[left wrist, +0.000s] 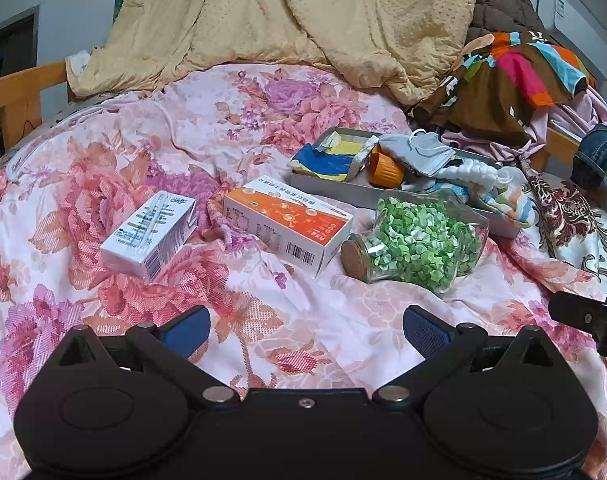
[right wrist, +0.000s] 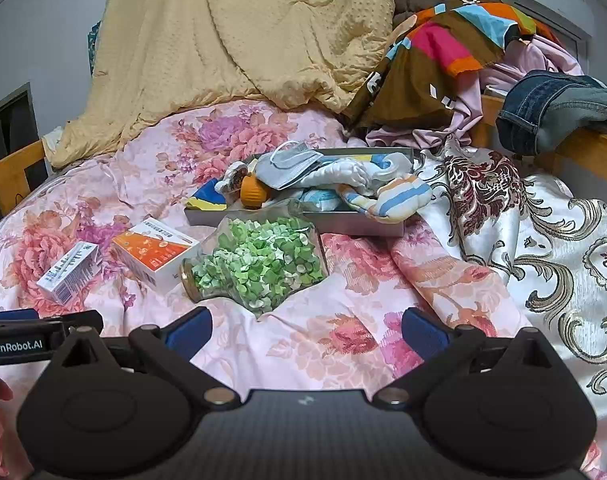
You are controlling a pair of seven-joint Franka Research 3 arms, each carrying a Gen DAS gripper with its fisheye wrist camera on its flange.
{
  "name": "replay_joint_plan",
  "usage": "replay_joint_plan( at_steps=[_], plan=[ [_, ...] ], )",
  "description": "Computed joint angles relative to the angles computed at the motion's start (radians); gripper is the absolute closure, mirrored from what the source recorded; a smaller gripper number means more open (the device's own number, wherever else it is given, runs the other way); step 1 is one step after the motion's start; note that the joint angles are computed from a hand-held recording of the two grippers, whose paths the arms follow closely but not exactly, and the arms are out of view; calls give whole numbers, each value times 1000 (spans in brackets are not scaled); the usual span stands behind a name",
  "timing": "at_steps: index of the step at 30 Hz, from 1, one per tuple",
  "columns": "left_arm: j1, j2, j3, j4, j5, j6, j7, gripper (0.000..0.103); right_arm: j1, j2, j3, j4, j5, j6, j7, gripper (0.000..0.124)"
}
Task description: Organize soft objects
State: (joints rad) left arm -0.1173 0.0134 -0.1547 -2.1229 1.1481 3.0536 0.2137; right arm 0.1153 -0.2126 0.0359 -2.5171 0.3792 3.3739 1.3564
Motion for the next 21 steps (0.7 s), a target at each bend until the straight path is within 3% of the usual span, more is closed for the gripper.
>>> replay_joint_plan(
  at_steps=[11,15,21],
  plan=[
    [-1,-2,-2,-1,-3,-7,-1,1,-9,-2,9,-2,5,0,3,21],
    [-3,-4,-4,1,3,-16,-4,1,64,-5,-67,-8,-30,1,22,21],
    [-6,-8,-15,-49,-338,46,304,1,99,-9,-101,-12,-63,0,40,21]
  ],
)
